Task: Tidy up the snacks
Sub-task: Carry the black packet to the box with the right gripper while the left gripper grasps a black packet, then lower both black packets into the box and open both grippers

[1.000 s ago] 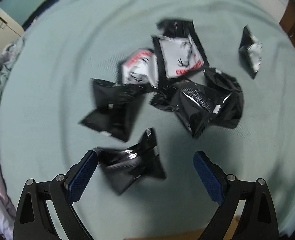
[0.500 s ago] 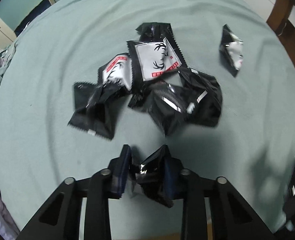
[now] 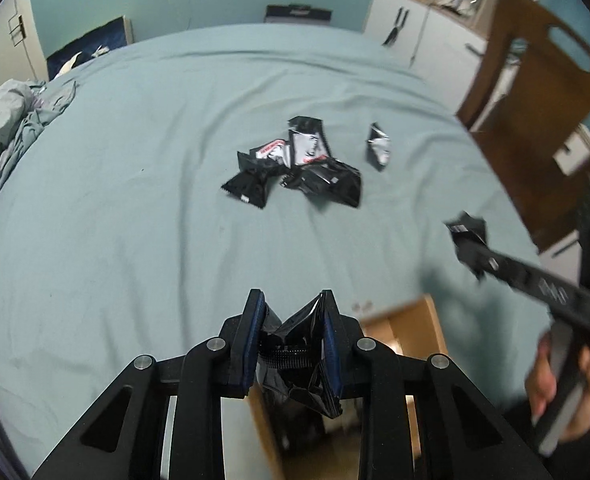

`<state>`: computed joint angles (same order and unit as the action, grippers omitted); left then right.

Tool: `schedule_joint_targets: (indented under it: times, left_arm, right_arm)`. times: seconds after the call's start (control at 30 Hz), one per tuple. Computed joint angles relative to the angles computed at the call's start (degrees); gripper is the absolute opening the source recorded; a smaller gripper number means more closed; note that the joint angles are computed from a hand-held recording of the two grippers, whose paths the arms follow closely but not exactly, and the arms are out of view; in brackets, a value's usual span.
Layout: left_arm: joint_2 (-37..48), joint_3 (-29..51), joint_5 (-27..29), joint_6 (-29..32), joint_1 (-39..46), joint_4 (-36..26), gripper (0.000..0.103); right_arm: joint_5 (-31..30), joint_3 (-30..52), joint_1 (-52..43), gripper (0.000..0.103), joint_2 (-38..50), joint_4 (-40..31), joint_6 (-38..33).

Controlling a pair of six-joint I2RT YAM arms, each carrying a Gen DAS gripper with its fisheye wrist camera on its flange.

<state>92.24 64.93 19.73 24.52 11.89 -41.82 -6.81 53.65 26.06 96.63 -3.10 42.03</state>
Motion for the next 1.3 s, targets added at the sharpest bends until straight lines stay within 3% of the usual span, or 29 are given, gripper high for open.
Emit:
schedule_joint_targets:
  times: [0.13,0.3,0.47,0.53,0.6,0.73,0.9,1.3]
  left_arm:
    - [-2.60,-6.15,6.22,7.16,3.69,-0.07,0.027]
    - [-2.09,-10.95,5.86,10.05,1.77,1.76,0.033]
    - [-3.68,-11.99,4.59,9.04,0.63,4.20,0.036]
    - [-3.94,-11.88,4.52,8.11,1.96,4.56,0.061]
    - [-4.75,-12.49,4.32,6.58,3.38,6.62,0.073]
    - [-5.35,-12.81,2.62,3.65,5.19,10.26,0.078]
    - [-5.66,-15.23,-4.36,1.28,4.38,17.24,0.078]
    - [-3.03,-14.34,-7.47,0.42,4.37,17.51,0.078]
  right_arm:
    - [3.91,-4.03,3.37,0.049,-5.51,0.83,-2.19]
    - [6.64,-9.78,6.95,0.049,-10.12,2.64,-1.53]
    - [8.53,-7.71,8.38,0.049,-8.42,-0.09,-1.68]
    - [8.40,-5.86,8.46,0.049,-6.83,-1.08,-1.58]
    - [7.80,-5.05,8.93,0.049,-6.18,-1.08,-2.28]
    - [8.97,-3.12,11.16,0.049,-4.95,-2.38,-5.42]
    - [10.45,0.75,13.45,0.049,-1.17,-5.35,-9.32]
    - [7.32,2.24,13.71,0.051,0.39,-5.12,-11.81]
